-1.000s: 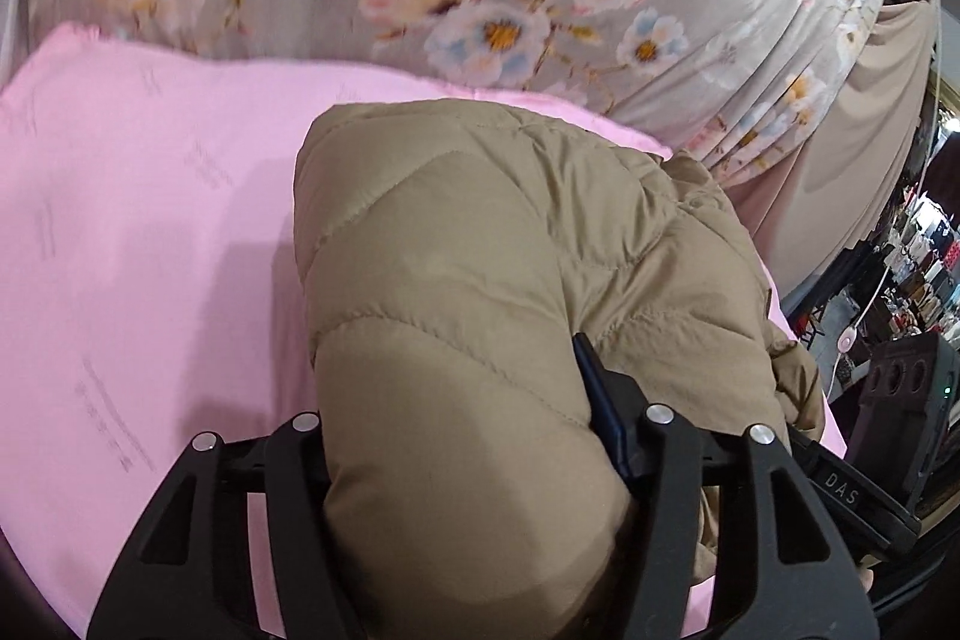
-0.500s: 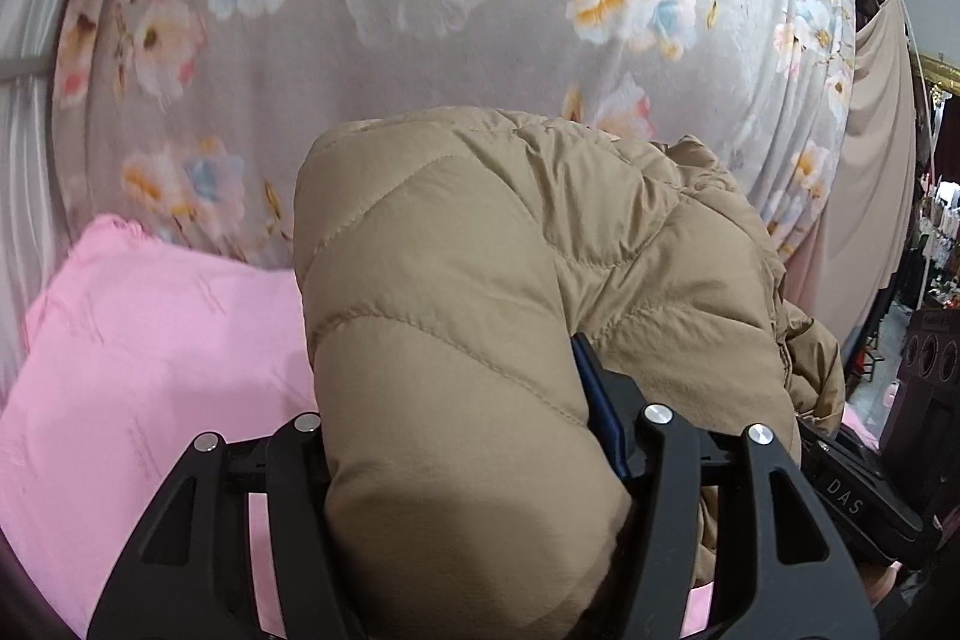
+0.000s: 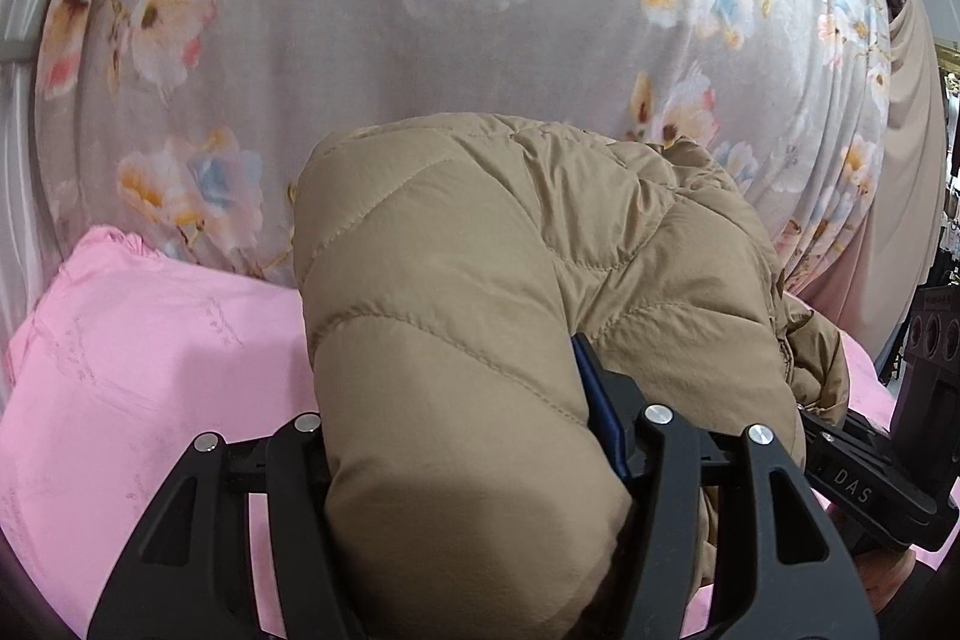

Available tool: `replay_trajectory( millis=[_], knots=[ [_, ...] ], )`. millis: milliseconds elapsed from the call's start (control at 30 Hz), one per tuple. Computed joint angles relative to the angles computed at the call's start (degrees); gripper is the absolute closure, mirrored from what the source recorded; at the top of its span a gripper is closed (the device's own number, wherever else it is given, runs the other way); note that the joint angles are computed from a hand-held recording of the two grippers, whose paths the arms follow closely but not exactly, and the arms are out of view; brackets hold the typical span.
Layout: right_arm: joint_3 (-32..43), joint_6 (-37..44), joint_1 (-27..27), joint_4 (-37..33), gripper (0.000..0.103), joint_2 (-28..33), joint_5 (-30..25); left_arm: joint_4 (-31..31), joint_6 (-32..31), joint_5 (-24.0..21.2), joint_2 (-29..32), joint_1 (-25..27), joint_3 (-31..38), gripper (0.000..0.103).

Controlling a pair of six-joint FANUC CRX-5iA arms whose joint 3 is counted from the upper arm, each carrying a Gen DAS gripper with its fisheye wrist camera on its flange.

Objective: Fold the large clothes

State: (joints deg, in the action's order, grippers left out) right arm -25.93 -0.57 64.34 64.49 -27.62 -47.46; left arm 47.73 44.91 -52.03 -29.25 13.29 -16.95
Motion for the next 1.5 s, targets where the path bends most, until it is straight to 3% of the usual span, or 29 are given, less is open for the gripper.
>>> replay_trajectory(
  millis=[167,367,567,767,800,967,1100,1200,1233,1367,1500],
  knots=[
    [-1.7,1.1,-3.8,-6.0,0.087,2.9,4.4,-0.8,-0.6,1.8,3.3,-0.7,-3.7,0.047],
    [-4.2,1.6,-4.0,-10.7,0.087,5.1,6.4,-1.1,-2.9,3.7,3.7,0.5,-9.9,0.046],
    [-5.0,0.7,-3.9,-15.5,0.079,4.8,7.6,0.1,-2.6,0.1,4.0,4.3,-11.9,0.037],
    [-4.9,1.9,2.0,-21.0,0.063,-0.7,-1.0,-2.7,1.5,-9.3,3.5,10.4,-9.2,0.021],
    [-5.1,1.2,3.6,-20.7,0.059,-2.0,-3.4,-3.8,2.0,-10.2,2.7,11.4,-8.6,0.019],
    [-4.4,-2.6,11.8,-14.7,0.058,-6.0,-16.3,-11.4,5.0,-12.6,-0.1,14.4,-2.3,0.017],
    [1.4,2.0,11.9,-10.6,0.064,-2.9,-19.4,-21.0,13.6,-11.5,1.8,10.1,7.1,0.017],
    [8.9,10.3,8.4,-9.6,0.089,3.2,-18.1,-26.4,20.2,-10.6,4.8,5.3,13.9,0.017],
    [10.7,12.4,7.1,-9.9,0.093,4.7,-17.1,-28.2,22.3,-10.5,5.9,3.7,15.9,0.017],
    [19.3,20.0,-0.1,-13.9,0.097,12.7,-12.8,-35.5,30.1,-10.4,11.5,-3.8,23.9,0.017],
    [24.6,21.7,-6.9,-19.6,0.097,18.5,-8.5,-43.1,36.8,-11.3,17.4,-10.0,30.2,0.017]
  ],
)
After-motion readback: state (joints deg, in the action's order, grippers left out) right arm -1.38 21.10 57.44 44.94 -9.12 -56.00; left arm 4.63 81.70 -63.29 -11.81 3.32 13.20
